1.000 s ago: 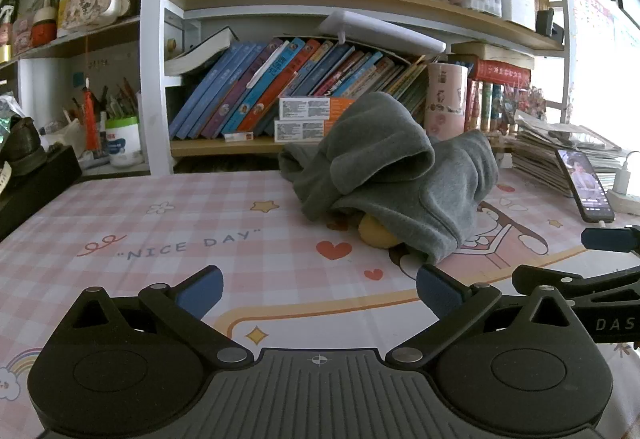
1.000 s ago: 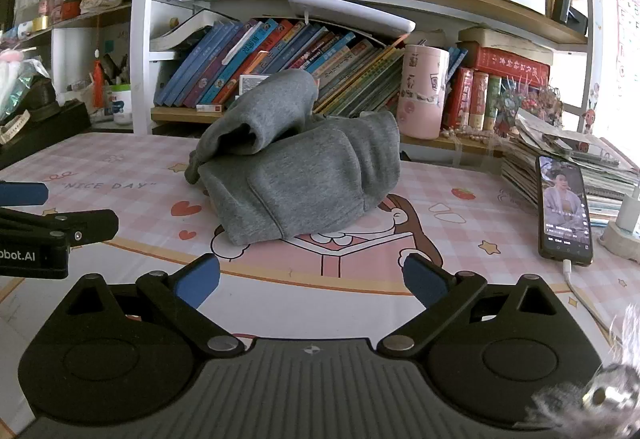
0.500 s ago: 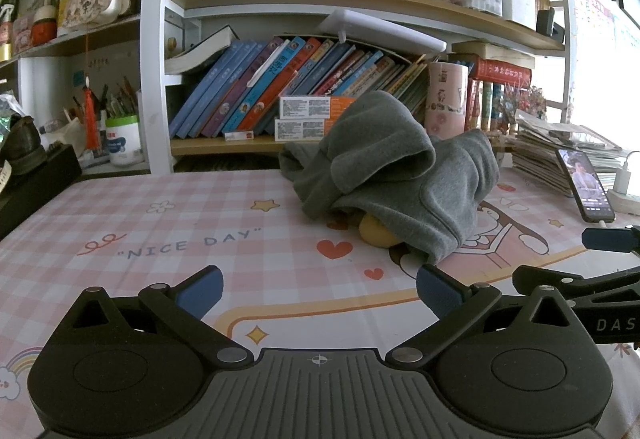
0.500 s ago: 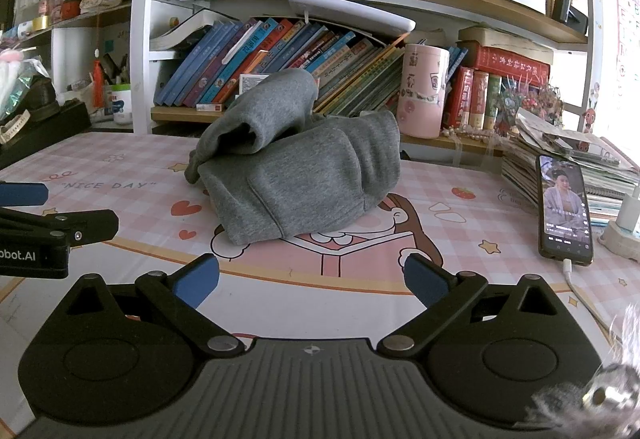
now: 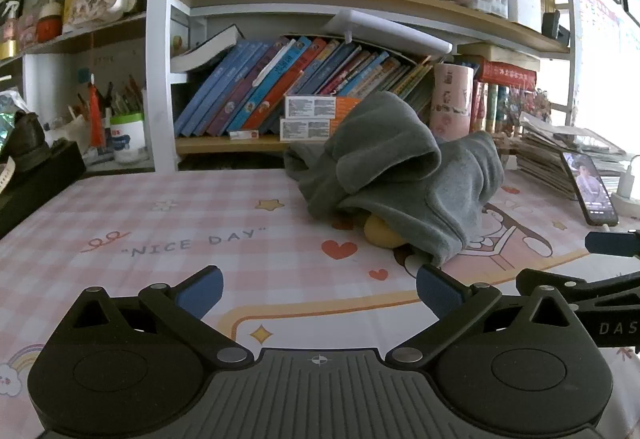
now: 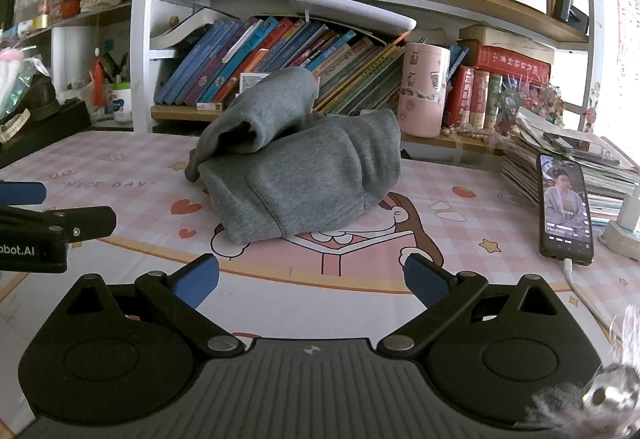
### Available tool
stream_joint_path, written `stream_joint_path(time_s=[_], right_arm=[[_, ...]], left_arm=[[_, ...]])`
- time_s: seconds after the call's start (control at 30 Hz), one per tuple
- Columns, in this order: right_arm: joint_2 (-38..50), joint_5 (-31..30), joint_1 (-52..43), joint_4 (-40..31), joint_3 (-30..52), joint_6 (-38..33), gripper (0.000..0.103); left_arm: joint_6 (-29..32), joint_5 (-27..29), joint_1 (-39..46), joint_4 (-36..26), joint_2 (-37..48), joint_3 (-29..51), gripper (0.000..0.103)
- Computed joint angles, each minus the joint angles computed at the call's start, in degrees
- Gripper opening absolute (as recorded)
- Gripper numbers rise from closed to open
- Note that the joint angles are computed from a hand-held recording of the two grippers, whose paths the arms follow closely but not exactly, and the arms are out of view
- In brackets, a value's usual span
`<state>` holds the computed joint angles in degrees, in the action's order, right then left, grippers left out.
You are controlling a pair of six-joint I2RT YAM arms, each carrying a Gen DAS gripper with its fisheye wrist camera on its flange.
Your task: Fold clothes
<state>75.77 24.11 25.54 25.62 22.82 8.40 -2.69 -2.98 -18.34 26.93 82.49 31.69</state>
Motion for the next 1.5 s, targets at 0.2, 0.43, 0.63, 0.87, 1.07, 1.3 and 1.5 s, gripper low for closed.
stream_joint_path(time_s=[0.2, 0.43, 0.63, 0.87, 1.07, 1.3, 1.5], right_arm=[[0.1, -0.2, -0.2, 0.1, 0.0, -0.1, 0.100], [0.1, 0.0, -0.1, -0.2, 0.2, 0.1, 0.100], [0.1, -0.1, -0.1, -0.2, 0.2, 0.0, 0.100], [0.3, -0.2, 0.2, 0.4, 0.0, -1.1, 0.103], [0.9, -4.8, -1.7, -1.7, 1.3, -1.0, 0.103], [2.2, -13.7, -5.8, -1.5, 2.7, -3.1, 0.103], [6.9, -17.4, -10.9, -2.4, 9.5, -6.8, 0.103]], left_arm=[[0.0, 0.1, 0.1, -0.2, 0.0, 0.1, 0.103], [-0.1, -0.1, -0.1, -0.2, -0.1, 0.0, 0.103], [-0.3, -0.4, -0.1, 0.0, -0.1, -0.1, 0.103], [-0.5, -0.6, -0.2, 0.3, -0.1, -0.2, 0.103], [-0.1, -0.2, -0.2, -0.3, 0.1, 0.2, 0.103], [-2.3, 5.4, 2.2, 0.7, 1.1, 0.6, 0.103], [-3.7, 8.4, 3.3, 1.7, 4.0, 3.3, 0.103]])
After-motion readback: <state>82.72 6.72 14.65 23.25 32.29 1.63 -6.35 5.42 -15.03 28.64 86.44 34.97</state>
